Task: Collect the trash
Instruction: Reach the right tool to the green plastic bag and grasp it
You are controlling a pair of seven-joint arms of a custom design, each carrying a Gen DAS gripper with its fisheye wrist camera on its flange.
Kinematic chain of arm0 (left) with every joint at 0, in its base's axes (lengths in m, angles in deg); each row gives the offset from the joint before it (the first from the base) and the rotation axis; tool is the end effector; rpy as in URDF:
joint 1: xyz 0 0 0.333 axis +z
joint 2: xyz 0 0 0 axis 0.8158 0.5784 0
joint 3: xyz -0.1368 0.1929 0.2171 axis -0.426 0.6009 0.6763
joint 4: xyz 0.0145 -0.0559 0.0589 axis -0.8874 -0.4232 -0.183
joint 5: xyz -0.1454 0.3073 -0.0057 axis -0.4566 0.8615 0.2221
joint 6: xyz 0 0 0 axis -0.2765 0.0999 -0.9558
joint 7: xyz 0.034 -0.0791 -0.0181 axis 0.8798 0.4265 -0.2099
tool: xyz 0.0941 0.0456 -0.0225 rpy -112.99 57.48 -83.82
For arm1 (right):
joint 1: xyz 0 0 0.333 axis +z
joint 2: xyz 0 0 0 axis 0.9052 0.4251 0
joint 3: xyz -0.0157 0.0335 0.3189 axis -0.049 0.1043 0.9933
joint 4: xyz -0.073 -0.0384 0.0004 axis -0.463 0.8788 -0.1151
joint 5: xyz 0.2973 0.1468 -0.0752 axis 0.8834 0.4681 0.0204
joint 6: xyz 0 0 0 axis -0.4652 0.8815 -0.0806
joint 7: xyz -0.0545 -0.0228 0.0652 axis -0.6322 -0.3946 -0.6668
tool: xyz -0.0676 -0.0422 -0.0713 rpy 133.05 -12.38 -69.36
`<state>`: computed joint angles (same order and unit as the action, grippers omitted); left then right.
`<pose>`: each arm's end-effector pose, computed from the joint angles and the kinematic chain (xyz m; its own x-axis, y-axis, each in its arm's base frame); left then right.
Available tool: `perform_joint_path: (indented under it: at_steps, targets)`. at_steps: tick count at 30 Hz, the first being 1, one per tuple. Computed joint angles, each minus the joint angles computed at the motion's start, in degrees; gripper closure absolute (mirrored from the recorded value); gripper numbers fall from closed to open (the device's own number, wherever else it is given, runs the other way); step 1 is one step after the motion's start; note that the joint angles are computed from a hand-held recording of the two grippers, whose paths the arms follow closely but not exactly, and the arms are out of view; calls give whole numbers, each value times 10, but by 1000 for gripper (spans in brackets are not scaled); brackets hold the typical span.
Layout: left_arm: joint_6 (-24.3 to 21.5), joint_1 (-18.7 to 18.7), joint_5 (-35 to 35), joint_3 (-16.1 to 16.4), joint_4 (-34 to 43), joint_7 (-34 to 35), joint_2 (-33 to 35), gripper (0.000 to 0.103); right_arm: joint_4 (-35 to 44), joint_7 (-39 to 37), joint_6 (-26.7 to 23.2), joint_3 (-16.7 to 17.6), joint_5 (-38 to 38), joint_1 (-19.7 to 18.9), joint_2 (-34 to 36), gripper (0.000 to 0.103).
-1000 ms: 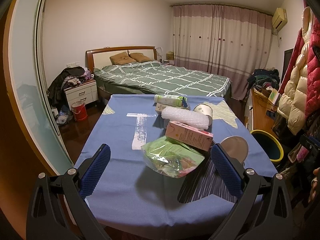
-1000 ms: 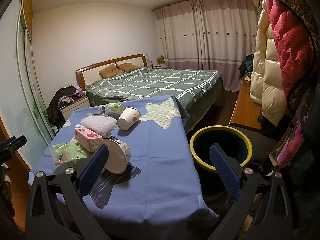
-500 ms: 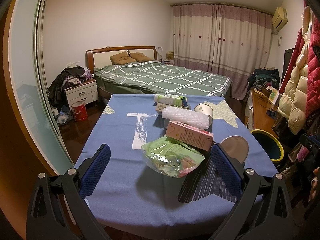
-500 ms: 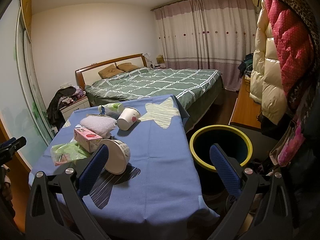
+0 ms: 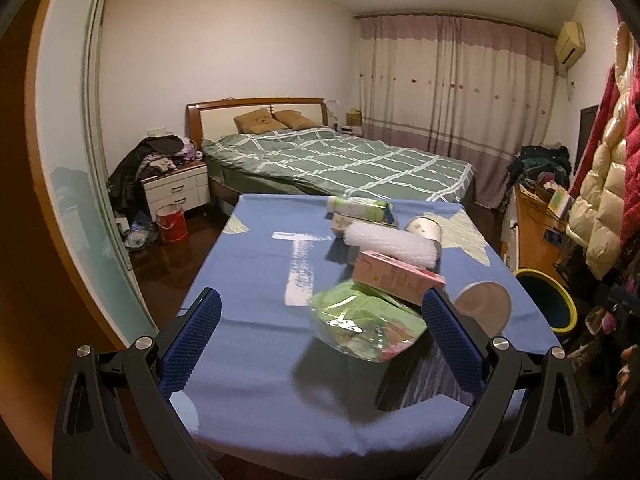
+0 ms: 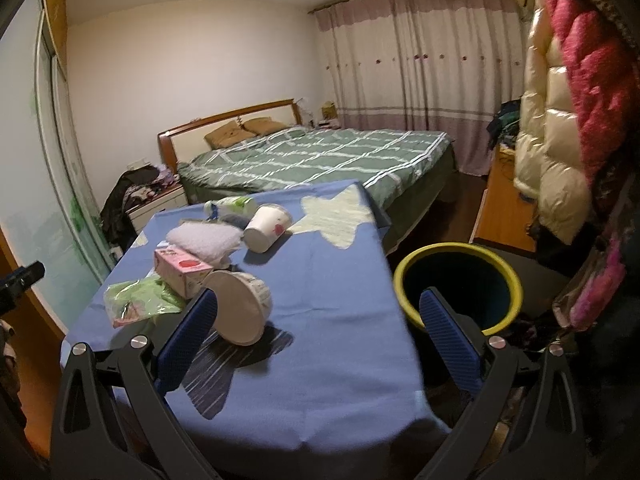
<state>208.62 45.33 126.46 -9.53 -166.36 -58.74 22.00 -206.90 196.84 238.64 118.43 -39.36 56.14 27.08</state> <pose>0.3398 -0.2073 0.5433 0.6035 -0.7966 0.0364 -0.3616 -0.3140 -0.8779 0.5278 0.2526 0.4543 0.5603 -0.8157 -0.1442 -0.4677 -0.1678 -0.8678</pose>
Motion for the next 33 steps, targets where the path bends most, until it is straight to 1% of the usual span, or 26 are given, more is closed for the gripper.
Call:
perform_joint_path:
  at_steps: [2, 5, 9, 10, 11, 16, 18, 21, 23, 24, 25, 27, 30, 32, 33]
  targets:
    - [-9, 1, -4, 1, -5, 0, -8, 4, 18, -6, -21, 30, -12, -11, 23, 6]
    - [-21, 3, -12, 2, -16, 2, -22, 4, 44, -43, -55, 86, -19, -25, 65, 6]
    - [-31, 6, -25, 5, -35, 1, -46, 4, 76, -98, -89, 139, -14, -15, 120, 6]
    - [-35, 7, -28, 4, -39, 2, -52, 4, 83, -115, -96, 162, -14, -18, 139, 6]
    - [-39, 8, -31, 2, -41, 4, -56, 4, 88, -131, -100, 177, -14, -16, 154, 6]
    - [-54, 11, -42, -2, -60, 10, -85, 4, 98, -190, -127, 193, 1, 20, 174, 6]
    - [-50, 12, -46, 0, -68, 11, -94, 4, 99, -203, -131, 170, 10, 50, 166, 6]
    - [-37, 13, -53, 5, -83, 15, -108, 4, 112, -213, -142, 111, 26, 117, 154, 6]
    - [-27, 16, -57, 7, -92, 18, -116, 4, 129, -204, -140, 36, 38, 194, 144, 6]
    - [-24, 18, -59, 8, -94, 20, -119, 4, 140, -205, -142, 10, 43, 219, 146, 6]
    - [-19, 20, -61, 9, -99, 22, -123, 4, 152, -202, -140, -26, 48, 254, 146, 6]
    - [-9, 26, -63, 10, -107, 23, -130, 4, 171, -202, -139, -70, 59, 298, 149, 6]
    - [3, 35, -67, 12, -116, 24, -139, 4, 205, -212, -139, -114, 78, 345, 162, 6]
    - [7, 42, -70, 10, -117, 27, -143, 4, 223, -222, -138, -128, 91, 360, 168, 7]
    - [10, 45, -71, 10, -119, 27, -145, 4, 228, -230, -134, -128, 98, 361, 170, 7]
